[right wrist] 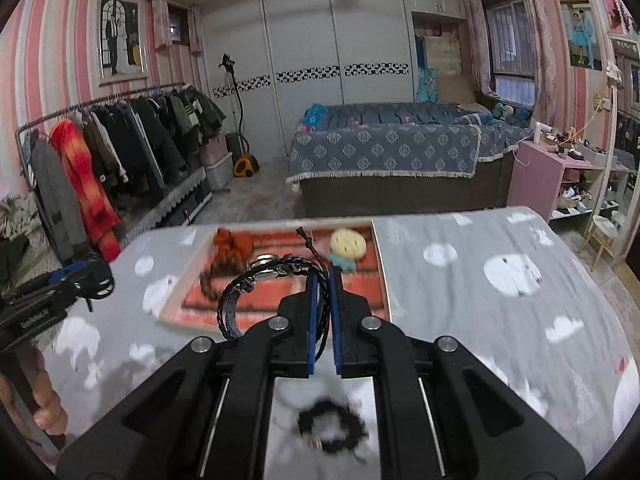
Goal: Organize jewelry
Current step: 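Carry the claw clip and braided bracelet into the tray and open both tools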
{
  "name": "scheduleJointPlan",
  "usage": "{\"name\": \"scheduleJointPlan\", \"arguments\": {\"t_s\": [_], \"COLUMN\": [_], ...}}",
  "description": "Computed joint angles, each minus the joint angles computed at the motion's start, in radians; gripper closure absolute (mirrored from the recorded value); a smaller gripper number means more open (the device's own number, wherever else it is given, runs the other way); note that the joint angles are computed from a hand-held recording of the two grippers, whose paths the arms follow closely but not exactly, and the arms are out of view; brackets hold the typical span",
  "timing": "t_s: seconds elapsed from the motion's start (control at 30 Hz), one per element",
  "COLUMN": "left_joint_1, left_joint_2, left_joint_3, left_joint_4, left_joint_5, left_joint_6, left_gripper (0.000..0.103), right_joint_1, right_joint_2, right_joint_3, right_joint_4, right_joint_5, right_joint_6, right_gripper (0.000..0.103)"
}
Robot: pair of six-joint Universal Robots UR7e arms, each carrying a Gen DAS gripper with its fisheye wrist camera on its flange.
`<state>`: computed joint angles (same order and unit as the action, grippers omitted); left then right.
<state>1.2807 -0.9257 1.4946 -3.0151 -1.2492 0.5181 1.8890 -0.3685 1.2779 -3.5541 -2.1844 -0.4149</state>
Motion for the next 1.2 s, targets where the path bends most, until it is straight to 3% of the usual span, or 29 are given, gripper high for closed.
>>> {"name": "scheduleJointPlan", "arguments": {"t_s": [0.27, 0.53, 0.9, 1.2], "left_joint_1": [0.009, 0.038, 0.081, 0.097], "left_joint_2": [0.179, 0.367, 0.511, 0.556], "left_joint_3": [-0.251, -0.53, -0.744, -0.815], "left_joint_4": [0.072, 0.191, 0.322, 0.358], "left_joint_5": [-0.003, 0.023, 0.098, 0.128], "left_joint_6": [0.029, 0.026, 0.003, 0.003], "left_gripper": [0.054, 0.054, 0.054, 0.054], "right_joint_1": [-0.038, -0.08, -0.114, -0.131], "right_joint_2": [0.13, 0.307, 0.479, 0.576], "right_joint_3": [-0.307, -0.661, -0.949, -1.135], "right_joint_4": [0.157, 0.328, 0.506, 0.654], "right_joint_5": [0.022, -0.005, -0.072, -0.081], "right_joint_6": [-0.022, -0.023, -0.032, -0.008], "right_gripper": [0.096, 0.096, 0.096, 0.096]}}
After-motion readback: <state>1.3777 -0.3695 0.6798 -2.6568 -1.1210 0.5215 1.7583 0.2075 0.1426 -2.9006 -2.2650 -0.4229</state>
